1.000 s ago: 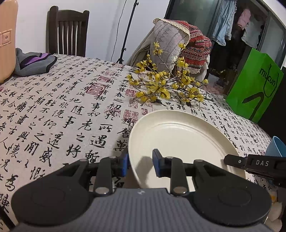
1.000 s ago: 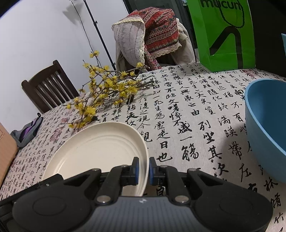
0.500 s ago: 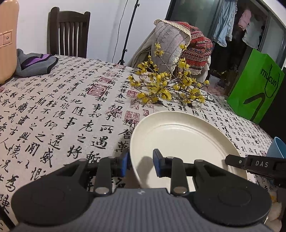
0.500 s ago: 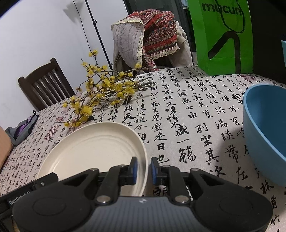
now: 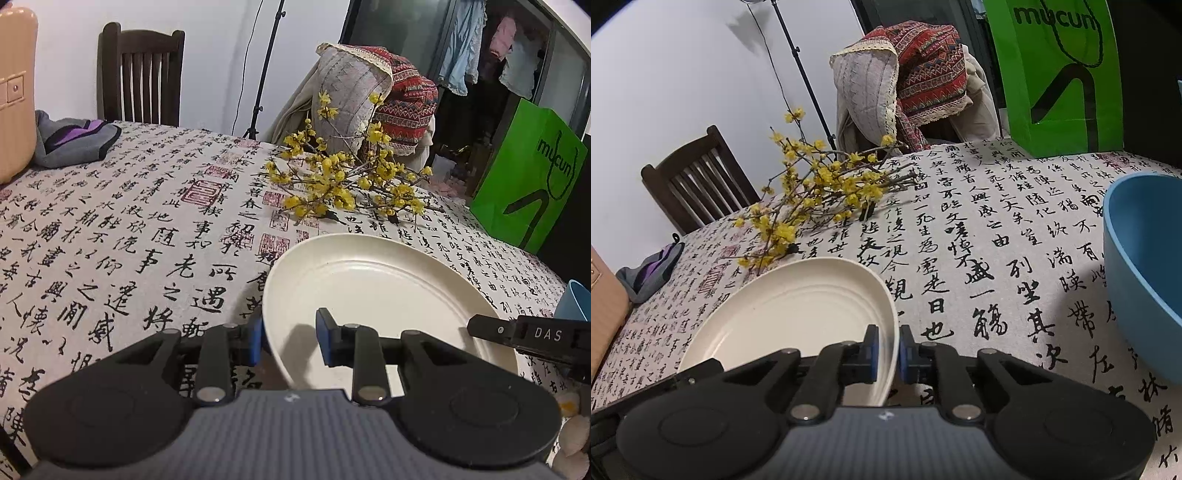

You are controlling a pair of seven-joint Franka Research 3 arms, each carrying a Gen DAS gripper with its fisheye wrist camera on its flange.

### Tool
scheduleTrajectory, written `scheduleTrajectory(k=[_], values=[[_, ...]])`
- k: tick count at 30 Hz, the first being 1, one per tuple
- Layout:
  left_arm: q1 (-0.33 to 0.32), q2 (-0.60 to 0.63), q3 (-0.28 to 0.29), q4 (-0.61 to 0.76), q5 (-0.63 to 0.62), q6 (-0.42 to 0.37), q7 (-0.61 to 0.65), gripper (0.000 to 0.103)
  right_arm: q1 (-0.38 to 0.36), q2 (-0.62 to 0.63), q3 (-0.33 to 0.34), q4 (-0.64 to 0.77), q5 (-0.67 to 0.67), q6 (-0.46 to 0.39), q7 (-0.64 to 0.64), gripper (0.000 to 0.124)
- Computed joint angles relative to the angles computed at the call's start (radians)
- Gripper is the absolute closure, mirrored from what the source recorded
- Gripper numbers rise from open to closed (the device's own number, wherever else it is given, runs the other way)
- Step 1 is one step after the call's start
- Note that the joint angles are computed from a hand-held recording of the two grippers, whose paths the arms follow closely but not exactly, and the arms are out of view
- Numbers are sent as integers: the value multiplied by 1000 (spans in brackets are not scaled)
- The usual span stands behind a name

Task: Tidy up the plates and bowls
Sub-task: 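Lift the held cream plate with both grippers off the table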

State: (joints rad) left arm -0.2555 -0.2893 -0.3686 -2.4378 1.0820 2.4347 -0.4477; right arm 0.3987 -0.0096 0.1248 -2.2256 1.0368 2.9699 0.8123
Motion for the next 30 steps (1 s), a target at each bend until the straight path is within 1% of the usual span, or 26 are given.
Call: scheduleTrajectory(k=[30], values=[[-12,-15,-11,2,35,-44,-31,74,10,-13,-2,7,154,3,-152,113]])
